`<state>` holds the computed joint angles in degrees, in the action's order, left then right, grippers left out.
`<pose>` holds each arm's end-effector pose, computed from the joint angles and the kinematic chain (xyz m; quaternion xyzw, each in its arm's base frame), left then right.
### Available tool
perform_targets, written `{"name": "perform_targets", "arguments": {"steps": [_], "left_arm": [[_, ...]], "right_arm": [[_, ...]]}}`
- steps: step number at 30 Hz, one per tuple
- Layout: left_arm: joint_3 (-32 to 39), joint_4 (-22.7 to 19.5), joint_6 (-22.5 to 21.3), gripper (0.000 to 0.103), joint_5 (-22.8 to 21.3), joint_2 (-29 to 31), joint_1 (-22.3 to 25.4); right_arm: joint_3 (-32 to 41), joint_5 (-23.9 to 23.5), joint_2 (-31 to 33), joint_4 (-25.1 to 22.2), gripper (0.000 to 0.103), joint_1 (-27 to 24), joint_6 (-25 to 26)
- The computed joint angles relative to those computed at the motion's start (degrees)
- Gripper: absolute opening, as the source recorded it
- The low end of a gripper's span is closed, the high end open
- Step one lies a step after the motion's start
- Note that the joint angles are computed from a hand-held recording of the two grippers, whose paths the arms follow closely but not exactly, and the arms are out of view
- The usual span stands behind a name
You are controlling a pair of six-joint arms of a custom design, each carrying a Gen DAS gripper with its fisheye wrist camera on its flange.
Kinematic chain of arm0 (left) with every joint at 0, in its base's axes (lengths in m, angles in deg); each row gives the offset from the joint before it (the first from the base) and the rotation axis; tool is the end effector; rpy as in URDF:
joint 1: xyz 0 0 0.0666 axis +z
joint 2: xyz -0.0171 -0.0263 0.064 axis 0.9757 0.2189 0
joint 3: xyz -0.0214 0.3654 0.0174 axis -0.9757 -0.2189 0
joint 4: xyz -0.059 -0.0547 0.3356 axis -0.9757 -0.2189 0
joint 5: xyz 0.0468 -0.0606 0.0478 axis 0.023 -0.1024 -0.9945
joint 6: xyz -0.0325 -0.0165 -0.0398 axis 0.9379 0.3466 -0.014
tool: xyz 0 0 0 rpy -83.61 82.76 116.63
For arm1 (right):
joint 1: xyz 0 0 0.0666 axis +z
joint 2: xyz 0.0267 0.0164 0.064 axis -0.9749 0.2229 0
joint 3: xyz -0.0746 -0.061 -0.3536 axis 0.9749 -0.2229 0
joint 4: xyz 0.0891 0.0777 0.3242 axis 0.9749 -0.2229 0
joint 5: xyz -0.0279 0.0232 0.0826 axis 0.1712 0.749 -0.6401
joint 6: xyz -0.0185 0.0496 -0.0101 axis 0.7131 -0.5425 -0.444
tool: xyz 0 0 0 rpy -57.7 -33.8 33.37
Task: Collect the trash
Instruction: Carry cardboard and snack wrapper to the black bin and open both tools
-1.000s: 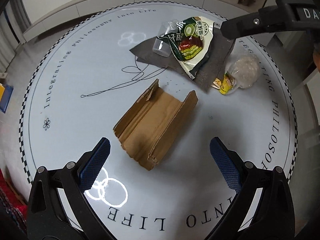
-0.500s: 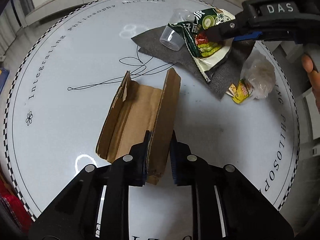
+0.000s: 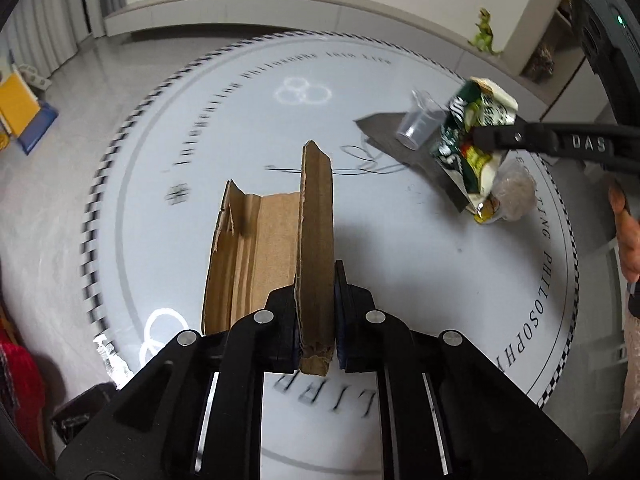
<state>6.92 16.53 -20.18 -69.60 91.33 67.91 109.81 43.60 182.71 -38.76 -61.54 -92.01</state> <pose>0.4294 -0.0799 0.3877 0.1646 0.9502 -0.1125 0.2393 0.4842 0.1418 0.3884 -0.0872 0.9610 0.1419 0.2210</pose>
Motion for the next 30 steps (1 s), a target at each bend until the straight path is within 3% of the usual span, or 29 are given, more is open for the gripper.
{"name": "perform_targets", "arguments": {"steps": [8, 18, 24, 30], "left_arm": [[-6.7, -1.1, -1.9, 0.011, -0.4, -10.7, 11.4], [-16.6, -3.6, -8.8, 0.011, -0.2, -20.5, 36.5], [-20.4, -4.2, -13.8, 0.011, 0.4, -20.3, 52.8], [-22.6, -3.2, -17.4, 0.011, 0.2, -17.6, 64.2]], "right_arm": [[2.0, 0.3, 0.3, -0.4, 0.001, 11.6, -1.1], [11.9, -1.5, 8.7, -3.4, 0.001, 29.2, -0.9], [22.1, -2.7, 17.5, -7.8, 0.001, 38.7, 0.1], [36.4, -2.9, 28.2, -14.8, 0.001, 45.2, 0.3]]}}
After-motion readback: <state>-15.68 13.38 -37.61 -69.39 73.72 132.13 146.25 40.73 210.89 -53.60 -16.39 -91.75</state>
